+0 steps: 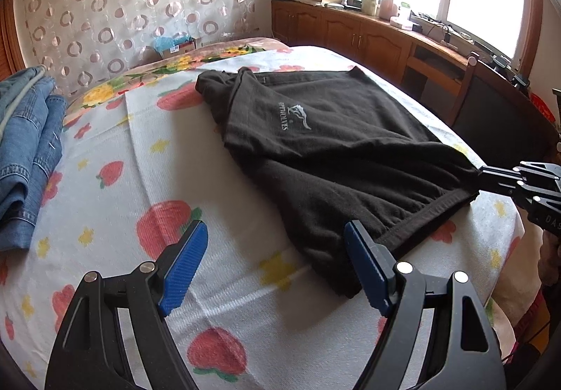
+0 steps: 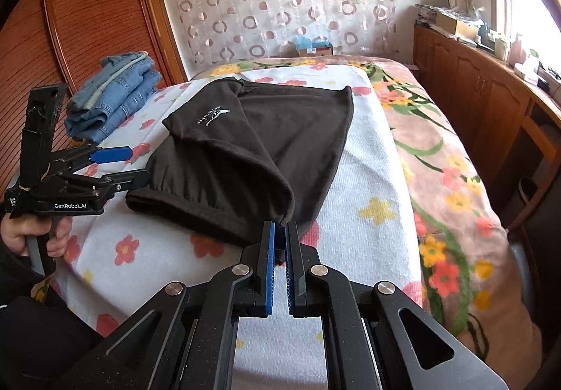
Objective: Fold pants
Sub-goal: 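Lift and fold the pants over onto themselves with the right gripper, then open the right gripper to release the pants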
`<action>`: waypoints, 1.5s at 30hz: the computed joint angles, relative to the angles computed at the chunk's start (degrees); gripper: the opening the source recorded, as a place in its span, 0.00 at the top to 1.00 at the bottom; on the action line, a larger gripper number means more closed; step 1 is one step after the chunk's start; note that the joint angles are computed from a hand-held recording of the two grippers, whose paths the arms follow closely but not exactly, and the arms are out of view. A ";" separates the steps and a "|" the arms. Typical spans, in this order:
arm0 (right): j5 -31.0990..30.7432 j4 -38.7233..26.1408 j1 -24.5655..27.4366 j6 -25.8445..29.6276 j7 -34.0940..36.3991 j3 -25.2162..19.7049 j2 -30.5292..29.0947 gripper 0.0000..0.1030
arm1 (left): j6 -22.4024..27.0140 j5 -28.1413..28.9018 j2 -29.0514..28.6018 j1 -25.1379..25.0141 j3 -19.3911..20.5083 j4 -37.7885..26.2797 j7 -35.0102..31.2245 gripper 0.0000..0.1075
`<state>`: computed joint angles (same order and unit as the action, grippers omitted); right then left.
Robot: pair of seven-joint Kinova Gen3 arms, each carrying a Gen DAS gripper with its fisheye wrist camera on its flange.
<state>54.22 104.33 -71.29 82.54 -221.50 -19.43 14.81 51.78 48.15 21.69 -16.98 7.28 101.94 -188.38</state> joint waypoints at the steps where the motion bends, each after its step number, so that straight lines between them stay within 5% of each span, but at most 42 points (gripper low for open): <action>1: -0.07 -0.13 -0.06 0.27 0.09 -0.01 -0.05 0.95 | 0.03 -0.16 0.11 0.05 -0.08 -0.05 0.18 0.25; 11: 2.50 -0.76 -0.86 3.18 1.44 -0.24 -0.70 0.82 | 1.33 0.88 0.22 -1.48 -0.21 -1.46 0.63 0.25; 16: 7.40 0.60 1.65 -0.50 4.52 -0.31 -1.96 0.80 | 3.65 2.12 0.57 -3.02 -0.72 -3.92 1.35 0.25; 25: 12.48 0.40 9.73 -15.08 12.10 2.62 -1.14 0.80 | 5.00 4.54 0.66 -4.64 -1.15 -5.94 0.37 0.25; 29: 14.54 0.10 12.56 -20.06 14.30 4.48 -0.56 0.64 | 5.47 5.39 0.85 -5.12 -1.25 -6.83 0.63 0.25; 39: 6.53 -7.91 18.08 -29.13 32.91 8.47 3.73 0.64 | 6.14 6.74 1.91 -6.49 -1.42 -8.74 1.68 0.25; 45: 1.89 -12.62 17.91 -29.68 41.02 11.48 6.47 0.70 | 6.30 6.85 2.45 -6.98 -1.30 -9.15 1.86 0.25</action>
